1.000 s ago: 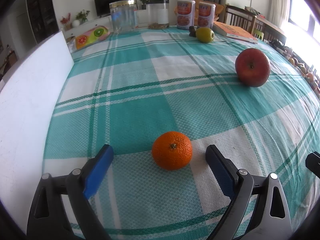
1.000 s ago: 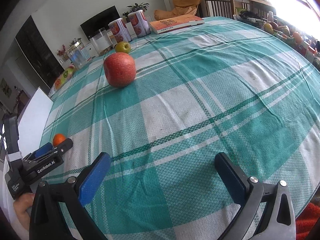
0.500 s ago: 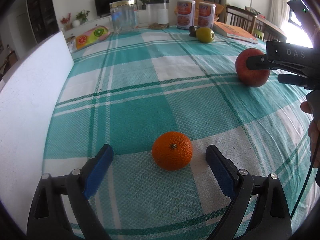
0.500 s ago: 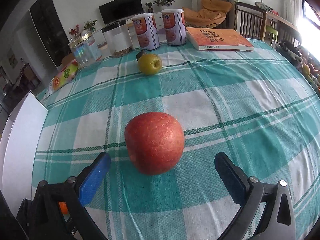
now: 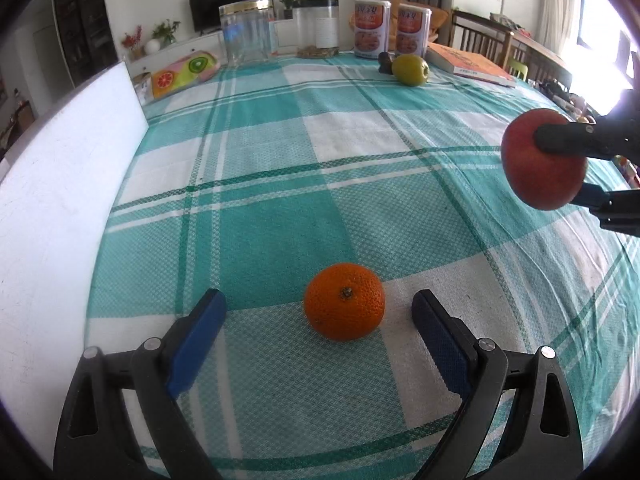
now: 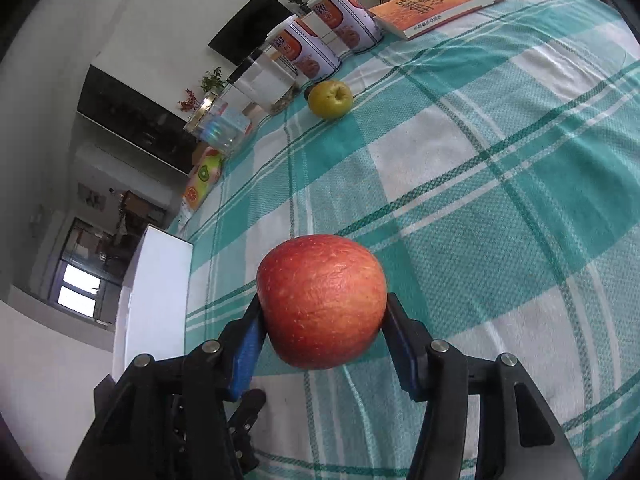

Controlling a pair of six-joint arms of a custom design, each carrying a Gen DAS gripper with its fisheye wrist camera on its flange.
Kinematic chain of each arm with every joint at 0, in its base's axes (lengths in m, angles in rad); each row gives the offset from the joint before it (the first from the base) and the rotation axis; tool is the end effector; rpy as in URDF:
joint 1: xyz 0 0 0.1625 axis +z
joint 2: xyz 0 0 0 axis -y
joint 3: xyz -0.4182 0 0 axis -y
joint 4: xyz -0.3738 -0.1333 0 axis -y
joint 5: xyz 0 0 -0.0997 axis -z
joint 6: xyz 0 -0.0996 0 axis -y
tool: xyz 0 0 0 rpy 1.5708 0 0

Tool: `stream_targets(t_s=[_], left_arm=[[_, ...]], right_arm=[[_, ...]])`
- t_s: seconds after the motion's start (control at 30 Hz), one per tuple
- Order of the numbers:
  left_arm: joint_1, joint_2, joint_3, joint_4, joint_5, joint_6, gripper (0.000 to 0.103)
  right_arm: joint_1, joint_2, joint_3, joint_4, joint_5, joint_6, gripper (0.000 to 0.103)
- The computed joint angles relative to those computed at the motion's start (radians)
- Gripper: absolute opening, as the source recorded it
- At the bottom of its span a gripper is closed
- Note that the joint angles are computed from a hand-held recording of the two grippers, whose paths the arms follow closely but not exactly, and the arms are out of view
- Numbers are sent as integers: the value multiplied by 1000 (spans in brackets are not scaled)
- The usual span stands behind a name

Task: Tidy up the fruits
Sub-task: 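Grasp the red apple with the right tool while the left tool reaches the mandarin, then grasp the mandarin with the left tool while the right tool holds the apple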

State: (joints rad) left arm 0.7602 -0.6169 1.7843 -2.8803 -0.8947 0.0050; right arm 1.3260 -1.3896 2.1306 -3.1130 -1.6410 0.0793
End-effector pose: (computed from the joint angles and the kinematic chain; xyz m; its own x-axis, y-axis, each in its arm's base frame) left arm -0.2982 -0.5535 -0.0022 -0.5981 0.5076 -0.6201 0.7204 0.6796 -0.1385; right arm 0.0033 -0.5078 0.3240 -0.9392 0.3432 -0.0082 0.2438 0.6499 -0.7198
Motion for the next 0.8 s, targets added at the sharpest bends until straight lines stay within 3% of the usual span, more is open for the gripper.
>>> stream_targets(t_s=[0.13,0.2,0.27,0.37,0.4,0.57,0.6,0.67,0.73,0.8], left_arm=[[0,0,1,-1,0,0,95],[0,0,1,0,0,0,95],[-1,-1,1,0,0,-1,95],[0,-1,2,0,0,-1,95],[0,0,-1,2,0,-1,95],[0,1,-2,3,3,-1,96],[0,1,-2,3,3,-2,96],[0,1,-3,3,4,-1,96],[0,2,-3,3,3,-1,96],[0,2,-2,3,3,-2,96]], right_arm=[[-85,-142,132,70,206,47,56],[-122,-182,175,85,228,54,56],[-141,-195,197,82,176,48,57],[-226,-221,251,5,284,78,58],[-231,-228,266,-39,274,88,58],[-189,-249,301,-165,143,69,59],[-162,-246,306,-191,90,52,59],[-72,-214,323,-318,-89,-4,61],[22,-150,346,-503,-238,-114,74],[98,-68,369,-699,-333,-256,92]])
